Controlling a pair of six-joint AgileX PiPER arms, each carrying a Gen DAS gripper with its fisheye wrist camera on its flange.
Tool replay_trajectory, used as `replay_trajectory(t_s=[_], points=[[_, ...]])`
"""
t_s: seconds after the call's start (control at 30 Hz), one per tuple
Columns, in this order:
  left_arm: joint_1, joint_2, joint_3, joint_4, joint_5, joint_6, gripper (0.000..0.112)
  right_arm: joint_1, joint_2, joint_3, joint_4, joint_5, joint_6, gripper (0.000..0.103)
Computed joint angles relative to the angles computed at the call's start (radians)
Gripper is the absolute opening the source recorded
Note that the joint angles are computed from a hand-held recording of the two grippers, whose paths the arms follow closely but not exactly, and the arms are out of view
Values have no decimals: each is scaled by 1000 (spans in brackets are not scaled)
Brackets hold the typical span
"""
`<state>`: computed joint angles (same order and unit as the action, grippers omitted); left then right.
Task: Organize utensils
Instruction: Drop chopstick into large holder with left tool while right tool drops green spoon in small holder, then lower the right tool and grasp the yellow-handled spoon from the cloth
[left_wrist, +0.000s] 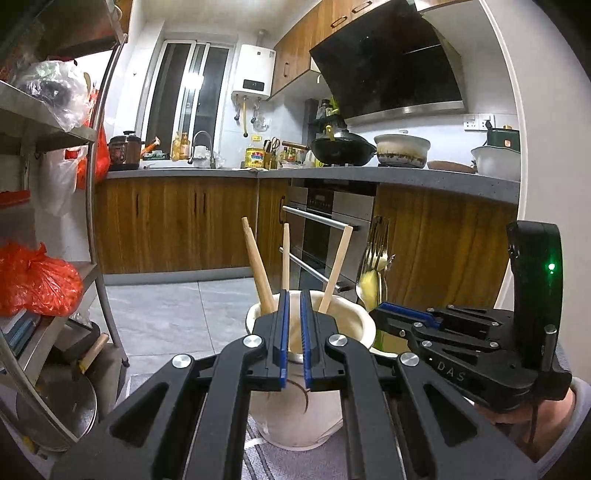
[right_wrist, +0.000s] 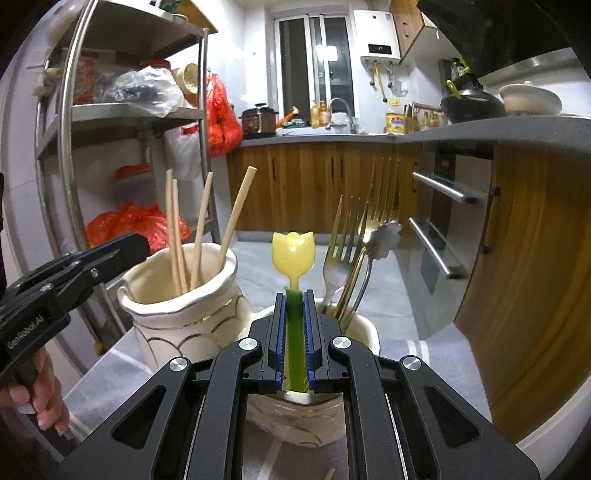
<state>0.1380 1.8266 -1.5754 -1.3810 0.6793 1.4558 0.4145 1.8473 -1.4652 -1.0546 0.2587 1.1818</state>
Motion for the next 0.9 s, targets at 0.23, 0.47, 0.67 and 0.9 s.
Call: replay_trajectory(t_s=[0.23, 0.47, 0.67, 0.9], points=[[1, -29, 45, -29, -20, 46, 15, 4, -88, 115, -311, -22, 328, 38], [4, -66, 98, -44, -46, 62, 54, 3, -188, 253, -601, 20, 695, 71], [15, -123, 185, -94, -78, 112, 92, 14, -238, 339, -587, 38, 730, 95], [9, -180, 264, -38, -85, 137, 97, 65, -250, 384, -345, 117, 521, 96]])
